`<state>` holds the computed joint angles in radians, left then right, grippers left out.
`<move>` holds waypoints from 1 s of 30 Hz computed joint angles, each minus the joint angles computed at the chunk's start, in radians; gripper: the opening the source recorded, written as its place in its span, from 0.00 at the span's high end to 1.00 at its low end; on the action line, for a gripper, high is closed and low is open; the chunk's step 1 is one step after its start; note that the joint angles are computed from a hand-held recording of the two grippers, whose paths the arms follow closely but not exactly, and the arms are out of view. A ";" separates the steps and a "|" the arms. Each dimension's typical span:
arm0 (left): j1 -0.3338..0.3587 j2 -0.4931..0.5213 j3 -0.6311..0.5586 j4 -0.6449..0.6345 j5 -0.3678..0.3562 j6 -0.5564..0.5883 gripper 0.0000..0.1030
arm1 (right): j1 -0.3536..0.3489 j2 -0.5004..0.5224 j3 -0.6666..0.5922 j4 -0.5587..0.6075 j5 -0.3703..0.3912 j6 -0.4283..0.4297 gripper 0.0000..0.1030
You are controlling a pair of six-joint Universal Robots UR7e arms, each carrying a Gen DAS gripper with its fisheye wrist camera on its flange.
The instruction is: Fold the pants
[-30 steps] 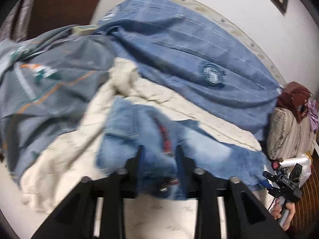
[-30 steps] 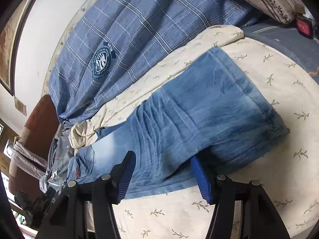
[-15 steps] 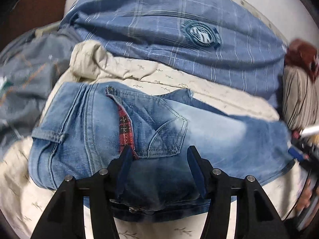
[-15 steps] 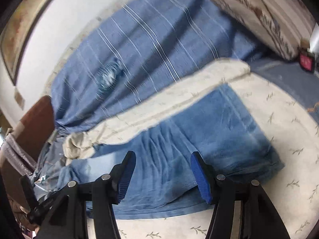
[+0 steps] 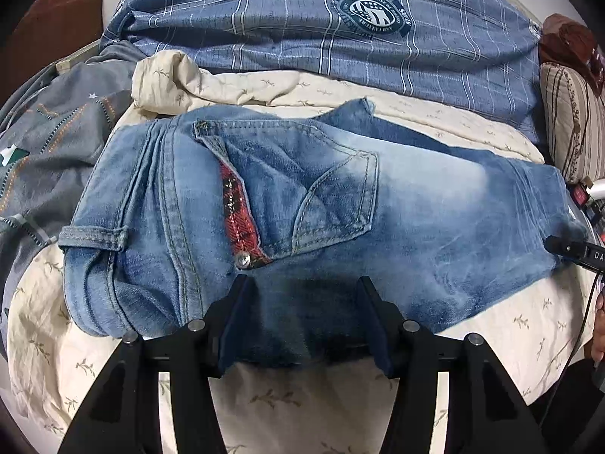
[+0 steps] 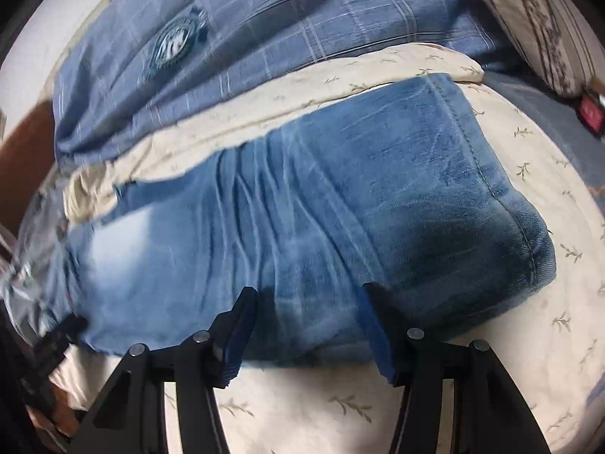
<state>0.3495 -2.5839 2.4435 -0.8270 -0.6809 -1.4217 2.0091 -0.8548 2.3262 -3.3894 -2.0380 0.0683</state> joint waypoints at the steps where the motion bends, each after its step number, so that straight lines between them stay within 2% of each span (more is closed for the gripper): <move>1: -0.009 -0.007 0.000 0.015 -0.008 -0.009 0.44 | 0.007 0.003 -0.001 0.005 -0.010 -0.004 0.43; 7: -0.052 -0.045 -0.011 0.062 -0.037 -0.034 0.44 | 0.027 0.002 0.008 0.002 -0.034 -0.018 0.43; 9: -0.121 -0.061 -0.027 0.154 -0.052 -0.125 0.45 | 0.030 -0.002 0.022 -0.039 -0.026 -0.010 0.44; 11: -0.213 -0.062 -0.042 0.267 -0.071 -0.223 0.45 | 0.027 -0.014 0.045 -0.125 0.028 -0.027 0.44; 13: -0.327 -0.030 -0.054 0.427 -0.096 -0.367 0.45 | 0.030 -0.011 0.064 -0.220 0.071 -0.054 0.44; 15: -0.407 -0.006 -0.057 0.539 -0.119 -0.476 0.45 | 0.050 0.012 0.063 -0.303 0.094 -0.077 0.44; 17: -0.479 -0.011 -0.066 0.620 -0.144 -0.571 0.45 | 0.069 0.037 0.040 -0.301 0.100 -0.071 0.44; 18: -0.482 -0.005 -0.071 0.635 -0.138 -0.600 0.44 | 0.080 0.052 0.023 -0.277 0.100 -0.064 0.44; 19: -0.443 0.013 -0.074 0.629 -0.103 -0.609 0.44 | 0.088 0.065 0.009 -0.257 0.097 -0.060 0.44; 22: -0.201 0.091 -0.080 0.486 0.035 -0.527 0.43 | 0.130 0.120 -0.052 -0.198 0.068 -0.065 0.44; 23: -0.134 0.106 -0.084 0.446 0.057 -0.505 0.43 | 0.139 0.130 -0.062 -0.190 0.061 -0.070 0.44; 25: -0.056 0.140 -0.091 0.436 0.069 -0.515 0.42 | 0.161 0.165 -0.100 -0.152 0.044 -0.067 0.44; 27: -0.047 0.114 -0.093 0.422 0.052 -0.496 0.39 | 0.170 0.185 -0.115 -0.116 0.029 -0.059 0.44; 30: -0.076 0.127 -0.077 0.462 0.028 -0.500 0.38 | 0.192 0.224 -0.152 -0.065 -0.024 -0.061 0.44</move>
<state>0.2734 -2.4568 2.3663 -0.3651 -0.6533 -1.9217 2.2007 -0.6311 2.1740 -3.4545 -2.0622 0.0077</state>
